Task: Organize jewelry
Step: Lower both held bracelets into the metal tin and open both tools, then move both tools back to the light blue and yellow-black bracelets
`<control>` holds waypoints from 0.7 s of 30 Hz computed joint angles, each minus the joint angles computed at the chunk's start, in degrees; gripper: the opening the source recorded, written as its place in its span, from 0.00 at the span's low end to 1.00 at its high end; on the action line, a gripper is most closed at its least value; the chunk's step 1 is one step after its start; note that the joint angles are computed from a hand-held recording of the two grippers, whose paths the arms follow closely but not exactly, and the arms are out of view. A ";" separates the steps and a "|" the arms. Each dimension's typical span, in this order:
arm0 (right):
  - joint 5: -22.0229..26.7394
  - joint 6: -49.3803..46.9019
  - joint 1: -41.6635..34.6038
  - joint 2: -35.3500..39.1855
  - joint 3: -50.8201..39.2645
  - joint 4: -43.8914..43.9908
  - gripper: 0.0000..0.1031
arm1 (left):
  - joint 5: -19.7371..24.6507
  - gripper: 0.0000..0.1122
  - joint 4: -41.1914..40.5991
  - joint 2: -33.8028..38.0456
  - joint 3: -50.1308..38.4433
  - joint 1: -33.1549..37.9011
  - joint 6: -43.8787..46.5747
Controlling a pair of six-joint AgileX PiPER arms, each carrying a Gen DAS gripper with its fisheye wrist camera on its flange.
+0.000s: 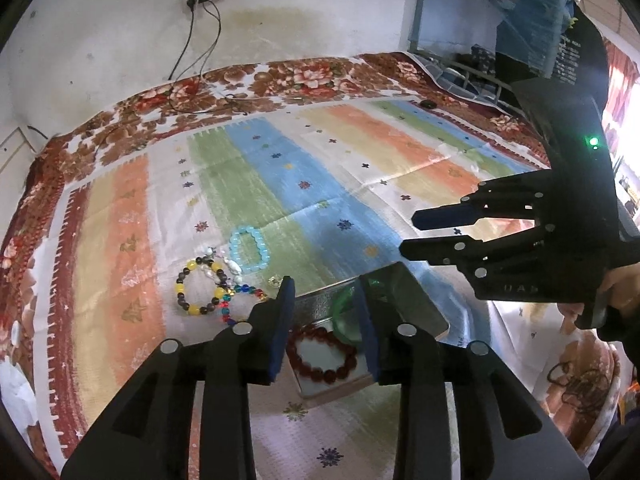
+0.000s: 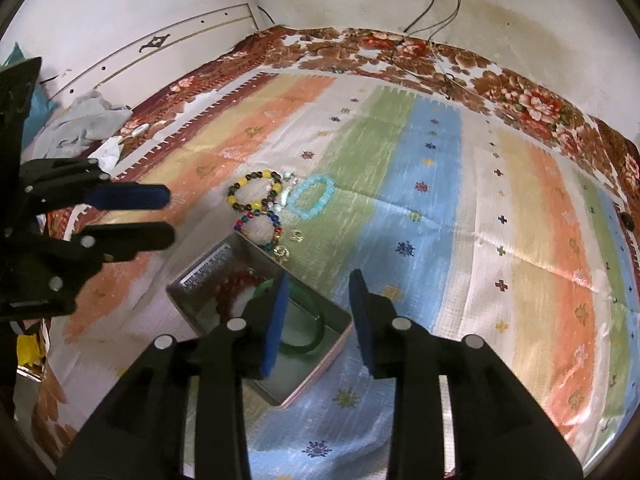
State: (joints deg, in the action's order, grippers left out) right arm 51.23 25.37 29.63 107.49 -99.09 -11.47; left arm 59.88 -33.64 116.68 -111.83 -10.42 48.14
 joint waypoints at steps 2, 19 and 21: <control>0.14 -0.56 -0.60 0.23 -0.12 0.64 0.33 | -0.13 0.31 0.62 0.28 -0.47 0.15 -0.32; 3.70 -5.89 -4.42 7.34 -10.34 4.31 0.46 | 2.41 0.36 4.86 7.89 -10.48 4.02 -4.59; 4.31 -6.46 -4.57 8.50 -12.02 4.28 0.46 | 3.09 0.39 4.95 9.21 -12.24 4.33 -5.02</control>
